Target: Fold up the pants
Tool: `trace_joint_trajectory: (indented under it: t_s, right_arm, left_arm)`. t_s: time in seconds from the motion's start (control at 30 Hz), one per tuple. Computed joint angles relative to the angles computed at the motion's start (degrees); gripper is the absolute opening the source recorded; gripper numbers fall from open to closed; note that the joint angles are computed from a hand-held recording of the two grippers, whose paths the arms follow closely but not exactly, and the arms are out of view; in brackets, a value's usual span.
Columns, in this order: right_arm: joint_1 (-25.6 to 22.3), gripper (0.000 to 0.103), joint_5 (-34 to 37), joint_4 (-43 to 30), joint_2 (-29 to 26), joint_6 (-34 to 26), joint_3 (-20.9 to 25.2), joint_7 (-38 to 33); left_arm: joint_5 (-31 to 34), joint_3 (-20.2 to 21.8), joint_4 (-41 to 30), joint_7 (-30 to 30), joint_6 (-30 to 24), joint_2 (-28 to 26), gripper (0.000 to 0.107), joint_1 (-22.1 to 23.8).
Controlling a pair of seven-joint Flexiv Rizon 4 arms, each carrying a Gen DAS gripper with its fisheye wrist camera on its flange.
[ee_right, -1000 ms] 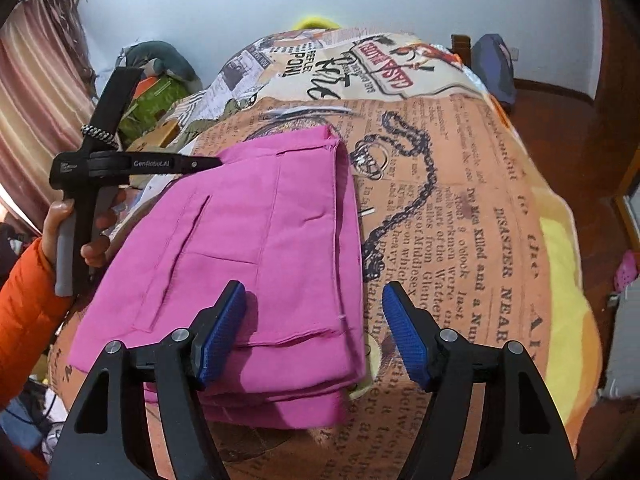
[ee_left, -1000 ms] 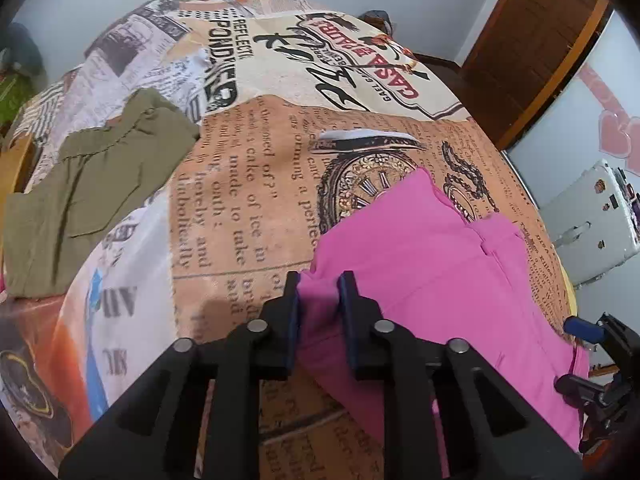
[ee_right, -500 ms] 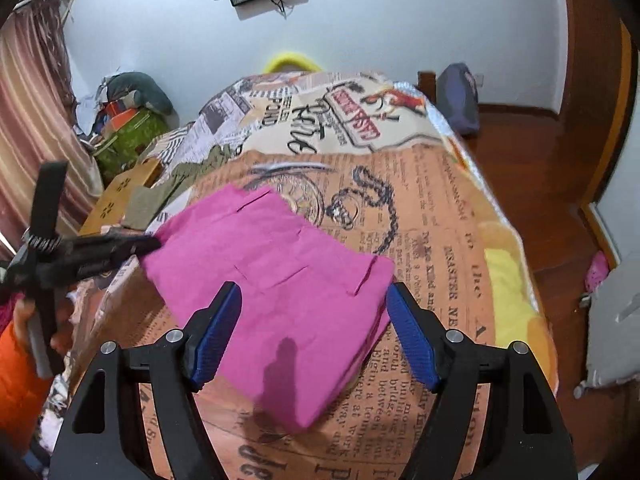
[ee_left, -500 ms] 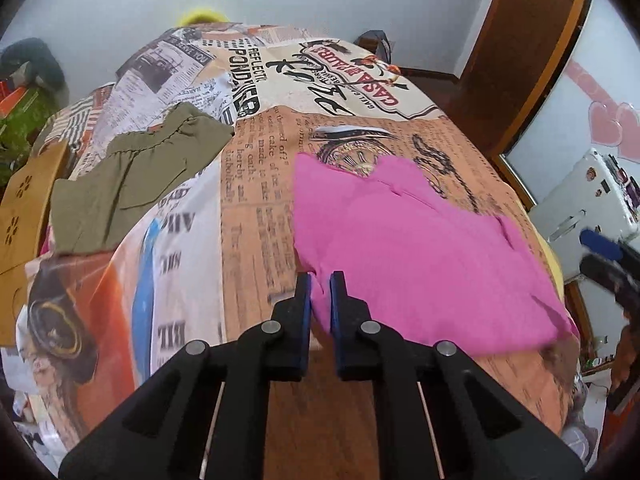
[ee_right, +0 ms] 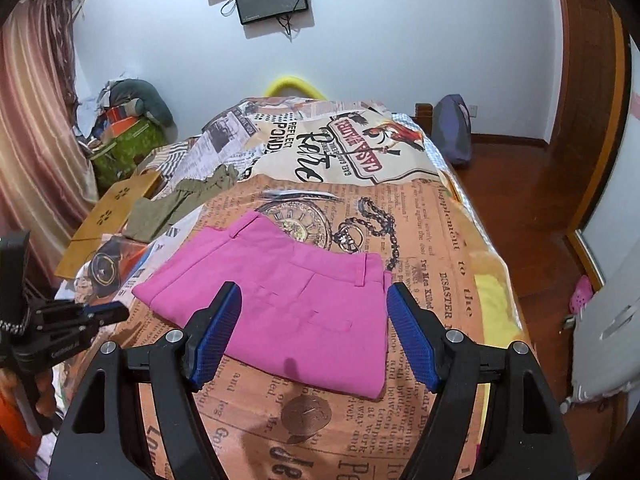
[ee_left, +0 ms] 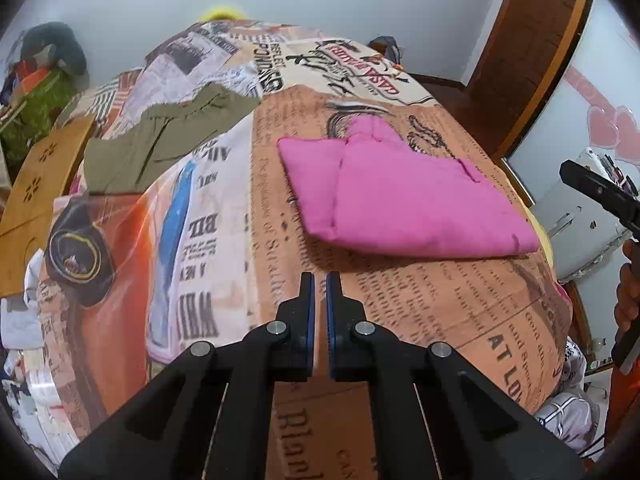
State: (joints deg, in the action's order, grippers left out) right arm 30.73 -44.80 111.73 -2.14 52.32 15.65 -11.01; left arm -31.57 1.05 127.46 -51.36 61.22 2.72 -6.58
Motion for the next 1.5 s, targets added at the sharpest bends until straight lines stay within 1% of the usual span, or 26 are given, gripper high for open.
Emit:
trace_joint_trajectory:
  t_s: [0.13,0.17,0.2,0.23,0.27,0.33,0.37,0.43,0.47,0.53,0.67,0.73,0.77,0.83,0.9,1.07,1.23,1.37,1.4,1.43,1.47,1.5]
  right_arm:
    - [-0.15,0.072,2.29,0.08,0.11,-1.69,0.08,-1.52]
    - [-0.3,0.072,2.48,0.45,0.35,-1.65,0.07,-1.31]
    - [-0.56,0.072,2.84,0.93,0.56,-1.1,0.01,-1.19]
    - [-0.92,0.072,3.54,1.47,0.68,0.04,-0.08,-1.45]
    - [-1.26,0.072,4.43,1.96,0.79,1.34,-0.13,-1.98]
    - [-1.8,0.072,6.82,2.64,0.72,3.14,-0.17,-3.22]
    - [-1.96,0.072,7.83,2.82,0.58,3.23,-0.19,-3.57]
    - [-2.17,0.072,9.77,3.04,0.2,3.14,-0.23,-4.29]
    - [-2.26,0.072,10.86,3.07,0.03,3.12,-0.26,-4.68]
    - [-2.66,0.072,14.63,3.3,-0.56,3.96,-0.38,-5.97]
    - [-3.48,0.072,19.39,4.3,-1.64,7.3,-0.83,-7.94]
    - [-3.73,0.072,21.91,4.54,-2.22,9.06,-0.85,-9.64]
    - [-3.78,0.072,22.9,4.58,-2.48,9.58,-0.87,-10.36]
    - [-3.85,0.072,25.63,4.15,-3.31,10.1,-0.75,-12.91]
    - [-3.84,0.072,27.6,3.78,-4.15,10.69,-0.74,-14.7]
    - [-4.15,0.072,32.59,3.4,-5.89,13.36,-0.66,-18.4]
    - [-4.42,0.072,35.04,2.94,-6.75,15.08,-0.76,-21.6]
    - [-4.68,0.072,37.15,2.7,-7.33,16.54,-0.75,-23.0]
    - [-4.68,0.071,37.29,2.87,-7.27,16.91,-0.82,-23.07]
    - [-4.61,0.066,37.0,2.97,-7.25,17.0,-1.02,-22.89]
    - [-4.67,0.063,37.22,3.01,-7.25,17.17,-1.0,-23.12]
    - [-4.76,0.059,37.51,3.16,-7.23,17.62,-1.03,-23.11]
  left_arm:
    - [-0.07,-0.02,-1.73,-0.31,0.63,-0.52,0.005,0.4]
    - [-0.27,-0.15,-2.47,-0.01,0.39,-0.86,0.007,0.43]
    - [-0.23,-0.38,-3.43,0.16,0.16,-1.38,0.013,0.47]
    - [-0.04,-0.71,-4.7,0.29,-0.22,-2.13,0.022,0.5]
    - [0.07,-0.96,-5.43,0.4,-0.32,-2.65,0.028,0.48]
    - [0.34,-1.76,-7.42,0.6,-0.05,-4.39,0.055,0.31]
    - [0.91,-2.13,-8.38,0.22,0.18,-5.32,0.06,0.24]
    - [2.55,-2.57,-10.58,-0.83,-1.23,-7.14,0.073,0.39]
    - [3.99,-2.83,-12.18,-2.12,-2.35,-8.54,0.075,0.45]
    - [5.12,-3.33,-14.11,-3.08,-3.05,-10.74,0.075,0.56]
    - [8.8,-3.69,-17.36,-5.11,-5.0,-14.28,0.075,0.72]
    - [9.76,-3.85,-18.96,-5.95,-6.6,-15.88,0.077,1.02]
    - [9.63,-3.97,-19.36,-6.0,-7.11,-16.34,0.078,1.28]
    - [8.11,-4.39,-19.69,-5.63,-7.41,-17.04,0.085,1.97]
    - [6.71,-4.75,-19.62,-5.03,-7.33,-17.4,0.087,2.43]
    - [4.73,-5.39,-21.35,-4.72,-10.25,-19.16,0.088,3.12]
    - [2.25,-6.11,-23.66,-5.45,-13.4,-21.46,0.088,3.63]
    - [1.86,-6.36,-24.44,-5.5,-13.37,-22.38,0.087,3.44]
    - [1.63,-6.54,-24.54,-5.15,-13.55,-22.45,0.085,3.47]
    - [1.09,-6.8,-24.63,-4.6,-13.93,-22.51,0.081,3.63]
    - [0.53,-7.03,-24.68,-4.06,-14.44,-22.54,0.079,3.74]
    - [0.22,-7.11,-24.8,-3.82,-14.71,-22.63,0.075,3.73]
